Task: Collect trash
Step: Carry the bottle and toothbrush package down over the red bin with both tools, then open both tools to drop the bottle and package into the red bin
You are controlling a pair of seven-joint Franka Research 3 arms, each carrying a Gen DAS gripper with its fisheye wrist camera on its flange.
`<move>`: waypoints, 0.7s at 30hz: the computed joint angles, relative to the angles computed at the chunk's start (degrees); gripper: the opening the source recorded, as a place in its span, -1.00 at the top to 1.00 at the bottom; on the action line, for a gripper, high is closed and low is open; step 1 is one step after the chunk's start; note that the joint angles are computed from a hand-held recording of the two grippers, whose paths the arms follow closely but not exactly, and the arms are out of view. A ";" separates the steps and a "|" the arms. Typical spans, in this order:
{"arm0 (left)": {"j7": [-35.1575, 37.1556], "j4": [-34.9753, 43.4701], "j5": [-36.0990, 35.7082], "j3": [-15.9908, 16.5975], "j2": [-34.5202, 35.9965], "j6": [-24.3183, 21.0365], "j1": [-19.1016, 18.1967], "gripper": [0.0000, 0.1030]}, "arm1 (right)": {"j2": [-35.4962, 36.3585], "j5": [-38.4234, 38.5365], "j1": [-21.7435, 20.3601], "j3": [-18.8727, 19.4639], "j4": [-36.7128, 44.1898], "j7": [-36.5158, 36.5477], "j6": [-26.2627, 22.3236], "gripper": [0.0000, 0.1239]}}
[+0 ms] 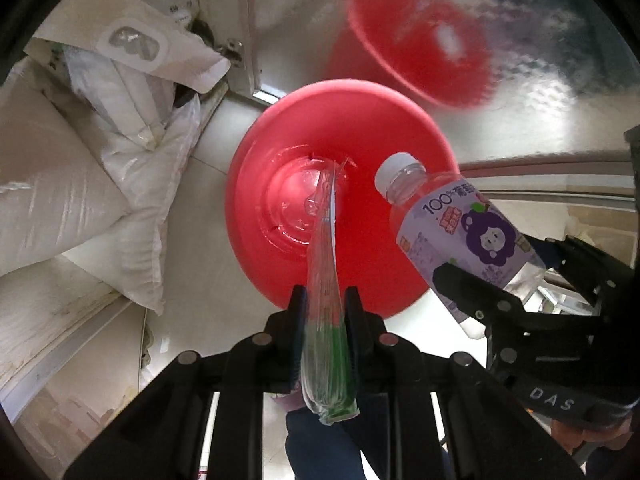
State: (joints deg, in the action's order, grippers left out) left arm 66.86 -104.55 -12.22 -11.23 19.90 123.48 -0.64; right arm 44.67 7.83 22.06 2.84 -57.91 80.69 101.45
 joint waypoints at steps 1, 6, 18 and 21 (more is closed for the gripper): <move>0.23 -0.09 0.13 -0.03 0.24 0.25 -0.05 0.67 | 0.16 -0.32 0.20 -0.08 -0.22 -0.25 0.52 -0.06; 0.96 -0.17 0.83 -0.10 1.27 0.88 -0.10 0.67 | 2.12 -0.98 0.49 -0.30 1.35 -0.38 0.04 -0.06; 2.15 -0.43 3.57 0.34 -0.24 0.41 0.02 0.27 | 1.12 -1.49 0.56 -0.37 -0.01 -1.14 1.78 -0.21; 2.37 -0.58 4.46 0.52 -1.53 -1.03 -0.22 0.27 | -1.18 -1.13 0.40 -0.40 -2.41 -0.44 2.66 -0.27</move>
